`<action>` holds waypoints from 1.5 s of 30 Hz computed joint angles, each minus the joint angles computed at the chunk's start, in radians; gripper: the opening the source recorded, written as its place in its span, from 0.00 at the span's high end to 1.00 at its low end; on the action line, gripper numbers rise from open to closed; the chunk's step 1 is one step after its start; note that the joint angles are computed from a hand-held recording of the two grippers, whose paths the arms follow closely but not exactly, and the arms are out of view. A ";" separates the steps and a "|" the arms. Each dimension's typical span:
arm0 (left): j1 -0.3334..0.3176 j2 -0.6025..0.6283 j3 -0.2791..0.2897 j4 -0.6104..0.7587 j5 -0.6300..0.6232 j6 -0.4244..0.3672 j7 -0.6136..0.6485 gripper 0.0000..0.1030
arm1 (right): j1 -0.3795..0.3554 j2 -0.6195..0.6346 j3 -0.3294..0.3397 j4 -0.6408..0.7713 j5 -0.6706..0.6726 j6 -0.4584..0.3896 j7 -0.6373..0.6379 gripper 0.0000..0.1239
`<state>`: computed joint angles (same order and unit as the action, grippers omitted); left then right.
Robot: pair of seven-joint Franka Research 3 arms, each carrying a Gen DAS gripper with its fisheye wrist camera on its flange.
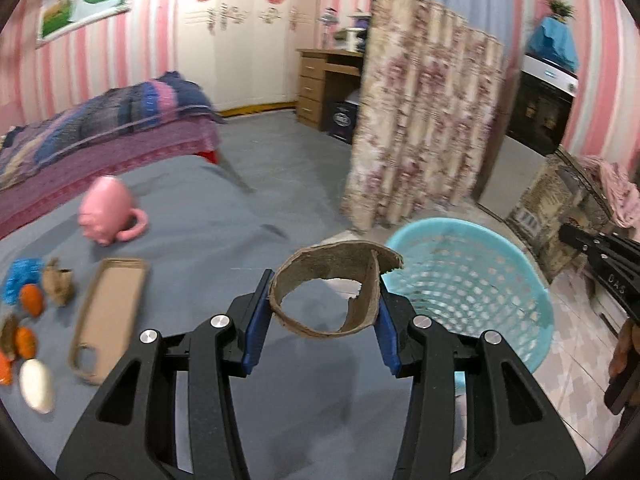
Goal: Collect trash
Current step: 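Carry the cup and snack bag to the basket and release both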
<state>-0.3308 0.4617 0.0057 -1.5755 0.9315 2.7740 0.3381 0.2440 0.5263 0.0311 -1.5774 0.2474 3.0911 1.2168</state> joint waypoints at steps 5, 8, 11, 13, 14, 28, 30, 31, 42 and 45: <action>0.002 0.119 -0.035 0.148 -0.102 -0.007 0.142 0.56 | -0.017 0.008 -0.006 -0.001 0.013 -0.004 0.012 0.97; -0.014 0.176 -0.031 0.225 -0.150 -0.014 0.203 0.56 | -0.028 0.018 -0.007 0.003 0.018 -0.010 0.018 0.97; -0.025 0.240 -0.033 0.316 -0.204 -0.032 0.277 0.56 | -0.044 0.026 0.005 0.008 0.029 -0.015 0.020 0.97; -0.026 0.293 -0.045 0.391 -0.253 -0.056 0.338 0.55 | -0.052 0.031 0.013 0.010 0.037 -0.019 0.019 0.97; -0.027 0.319 -0.049 0.430 -0.279 -0.070 0.366 0.54 | -0.052 0.033 0.012 0.011 0.037 -0.020 0.018 0.97; -0.083 0.244 0.085 0.332 -0.247 -0.064 0.220 0.14 | -0.004 0.042 -0.034 0.018 0.004 -0.032 0.062 0.97; -0.087 0.197 0.099 0.272 -0.200 -0.062 0.167 0.14 | 0.000 0.048 -0.036 0.025 0.002 -0.037 0.074 0.97; -0.090 0.175 0.105 0.246 -0.171 -0.067 0.144 0.13 | 0.003 0.054 -0.034 0.031 0.001 -0.042 0.079 0.97; -0.053 -0.050 0.075 -0.024 0.077 -0.095 -0.091 0.08 | 0.107 0.126 -0.127 0.088 -0.080 -0.052 0.183 0.61; -0.032 -0.109 0.059 -0.099 0.135 -0.099 -0.156 0.07 | 0.154 0.140 -0.186 0.092 -0.115 -0.037 0.233 0.46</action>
